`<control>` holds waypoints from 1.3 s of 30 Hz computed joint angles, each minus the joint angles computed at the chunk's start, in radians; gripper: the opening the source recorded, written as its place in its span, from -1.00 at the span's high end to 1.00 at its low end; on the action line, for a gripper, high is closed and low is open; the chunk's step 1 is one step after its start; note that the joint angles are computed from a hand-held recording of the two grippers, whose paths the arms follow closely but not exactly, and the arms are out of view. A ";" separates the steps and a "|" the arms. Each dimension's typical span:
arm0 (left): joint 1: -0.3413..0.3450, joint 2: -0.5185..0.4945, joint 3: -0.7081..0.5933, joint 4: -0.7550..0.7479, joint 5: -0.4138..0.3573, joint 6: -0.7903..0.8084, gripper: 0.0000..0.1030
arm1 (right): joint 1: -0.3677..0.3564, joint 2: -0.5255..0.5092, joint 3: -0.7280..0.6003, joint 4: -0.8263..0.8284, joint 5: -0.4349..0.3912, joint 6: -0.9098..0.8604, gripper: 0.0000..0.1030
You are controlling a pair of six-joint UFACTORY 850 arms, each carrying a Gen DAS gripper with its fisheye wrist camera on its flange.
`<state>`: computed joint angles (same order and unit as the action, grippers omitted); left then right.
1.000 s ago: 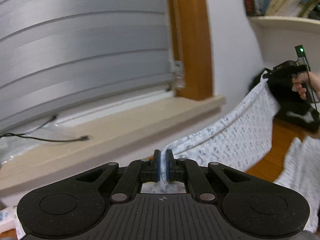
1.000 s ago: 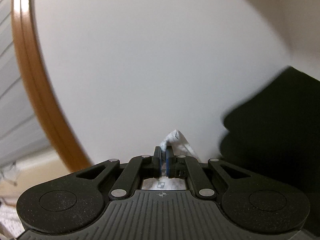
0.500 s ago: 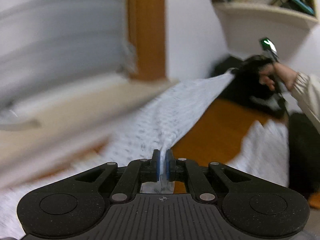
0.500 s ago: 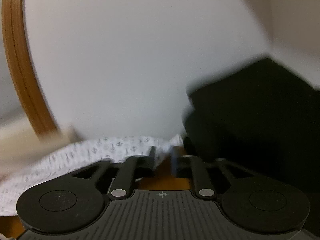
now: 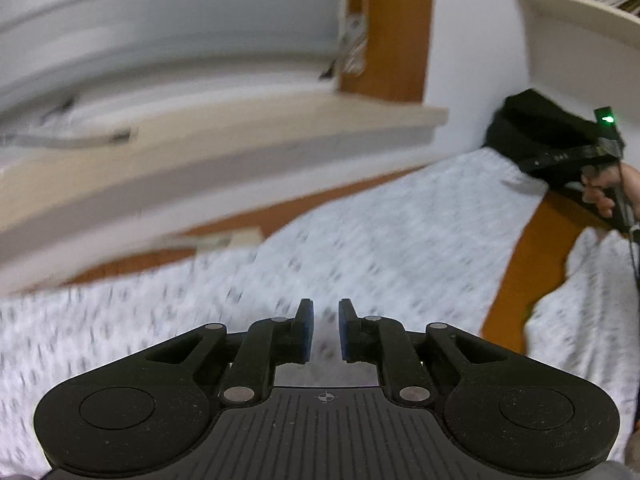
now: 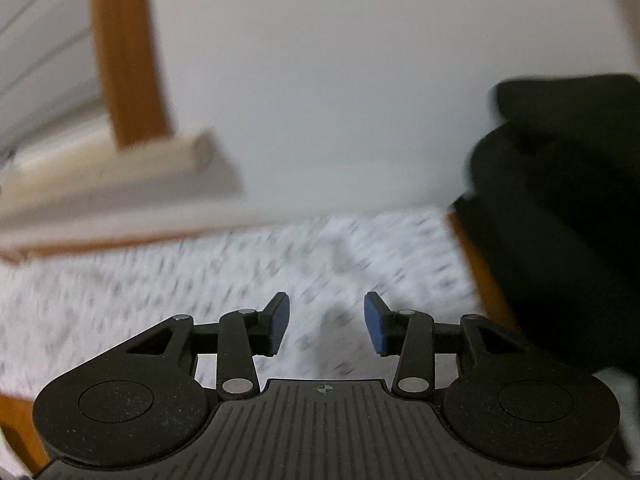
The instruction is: Fold clothes
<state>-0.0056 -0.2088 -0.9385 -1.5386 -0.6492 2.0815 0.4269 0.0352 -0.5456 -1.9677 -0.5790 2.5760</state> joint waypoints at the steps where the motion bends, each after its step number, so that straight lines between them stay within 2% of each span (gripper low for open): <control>1: 0.003 -0.009 -0.001 0.002 0.008 -0.005 0.72 | -0.003 -0.013 -0.002 -0.026 0.019 0.008 0.17; 6: 0.026 -0.016 0.013 0.009 0.008 -0.013 0.72 | 0.009 -0.054 -0.023 0.018 0.049 -0.124 0.18; 9: 0.051 0.006 0.054 -0.038 -0.024 0.028 0.72 | -0.005 -0.020 0.022 -0.053 0.064 -0.059 0.18; 11: 0.055 0.010 0.064 -0.039 -0.038 0.016 0.72 | -0.014 0.011 0.041 -0.018 0.081 -0.101 0.18; 14: 0.053 0.029 0.089 -0.049 -0.035 0.028 0.72 | -0.027 -0.005 0.013 0.068 0.108 -0.192 0.16; 16: 0.047 0.045 0.106 -0.065 -0.020 0.050 0.72 | 0.000 -0.035 -0.033 0.214 0.061 -0.325 0.15; 18: 0.042 0.050 0.107 -0.058 -0.013 0.041 0.70 | 0.049 -0.055 -0.061 0.218 -0.001 -0.314 0.12; 20: 0.051 0.044 0.083 -0.020 -0.030 0.003 0.51 | 0.100 -0.082 -0.088 0.166 -0.038 -0.267 0.05; 21: 0.059 0.044 0.070 -0.029 -0.029 0.004 0.33 | 0.124 -0.098 -0.102 0.131 -0.051 -0.240 0.03; 22: 0.067 0.044 0.057 -0.044 -0.026 0.008 0.27 | 0.146 -0.118 -0.115 0.088 -0.057 -0.206 -0.02; 24: 0.084 0.033 0.021 -0.061 -0.020 0.012 0.18 | 0.173 -0.161 -0.143 0.018 -0.048 -0.152 -0.03; 27: 0.095 -0.017 -0.062 -0.042 0.011 -0.003 -0.14 | 0.190 -0.224 -0.177 -0.049 -0.038 -0.110 -0.03; 30: 0.080 -0.085 -0.149 0.021 0.051 -0.062 -0.14 | 0.185 -0.248 -0.185 -0.097 -0.023 -0.067 -0.05; 32: 0.067 -0.132 -0.202 0.077 0.055 -0.106 -0.10 | 0.183 -0.247 -0.183 -0.096 -0.034 -0.050 -0.14; 36: 0.046 -0.206 -0.279 0.180 0.071 -0.199 0.13 | 0.149 -0.247 -0.180 -0.165 0.008 0.050 -0.18; 39: 0.053 -0.214 -0.271 0.139 0.084 -0.163 0.20 | 0.155 -0.248 -0.178 -0.162 0.002 0.048 -0.19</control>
